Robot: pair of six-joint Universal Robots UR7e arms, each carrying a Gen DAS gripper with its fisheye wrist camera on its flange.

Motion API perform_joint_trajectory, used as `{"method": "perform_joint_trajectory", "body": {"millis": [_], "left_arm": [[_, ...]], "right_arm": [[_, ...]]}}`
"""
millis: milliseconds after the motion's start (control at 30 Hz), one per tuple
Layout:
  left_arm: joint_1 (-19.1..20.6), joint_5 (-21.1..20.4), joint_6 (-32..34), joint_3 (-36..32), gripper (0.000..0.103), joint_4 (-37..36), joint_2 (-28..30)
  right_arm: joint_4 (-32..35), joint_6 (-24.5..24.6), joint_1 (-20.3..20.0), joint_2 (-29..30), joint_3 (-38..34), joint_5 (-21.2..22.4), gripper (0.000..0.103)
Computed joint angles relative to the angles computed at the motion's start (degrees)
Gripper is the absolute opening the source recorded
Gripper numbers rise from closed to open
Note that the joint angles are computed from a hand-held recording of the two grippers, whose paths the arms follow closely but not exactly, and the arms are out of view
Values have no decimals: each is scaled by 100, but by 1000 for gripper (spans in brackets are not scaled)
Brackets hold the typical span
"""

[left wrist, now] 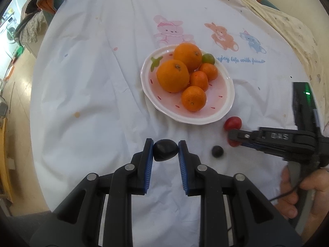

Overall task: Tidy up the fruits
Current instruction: 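Carry the grape and tomato over the pink plate with both grippers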

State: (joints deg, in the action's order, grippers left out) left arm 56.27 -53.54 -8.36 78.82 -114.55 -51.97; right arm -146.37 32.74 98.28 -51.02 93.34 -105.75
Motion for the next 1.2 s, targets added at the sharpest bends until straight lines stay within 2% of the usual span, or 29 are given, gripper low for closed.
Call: {"method": "perform_joint_trajectory", "body": {"millis": [200, 467, 600, 733, 833, 933, 1033, 1200], "left_arm": [[-21, 198, 169, 219, 20, -316, -116], [-35, 267, 485, 454, 20, -1005, -242], [-40, 305, 528, 495, 20, -1139, -249], [-45, 249, 620, 579, 20, -1452, -310], [-45, 11, 631, 639, 20, -1651, -401], [-105, 129, 712, 644, 20, -1667, -417], [-111, 209, 656, 400, 20, -1380, -319], [-47, 275, 596, -62, 20, -1082, -75]], "right_arm": [[-217, -268, 172, -338, 255, -238, 33], [-651, -546, 268, -951, 808, -57, 33], [-913, -929, 371, -1231, 1059, -27, 33], [-1494, -1403, 497, -1384, 1200, -35, 34], [-1890, -1640, 560, -1369, 1174, -66, 34], [-2021, -1710, 526, -1255, 1033, -8, 34], [-2016, -1745, 468, -1129, 856, 108, 34], [-1824, -2002, 475, -901, 494, 67, 34]]}}
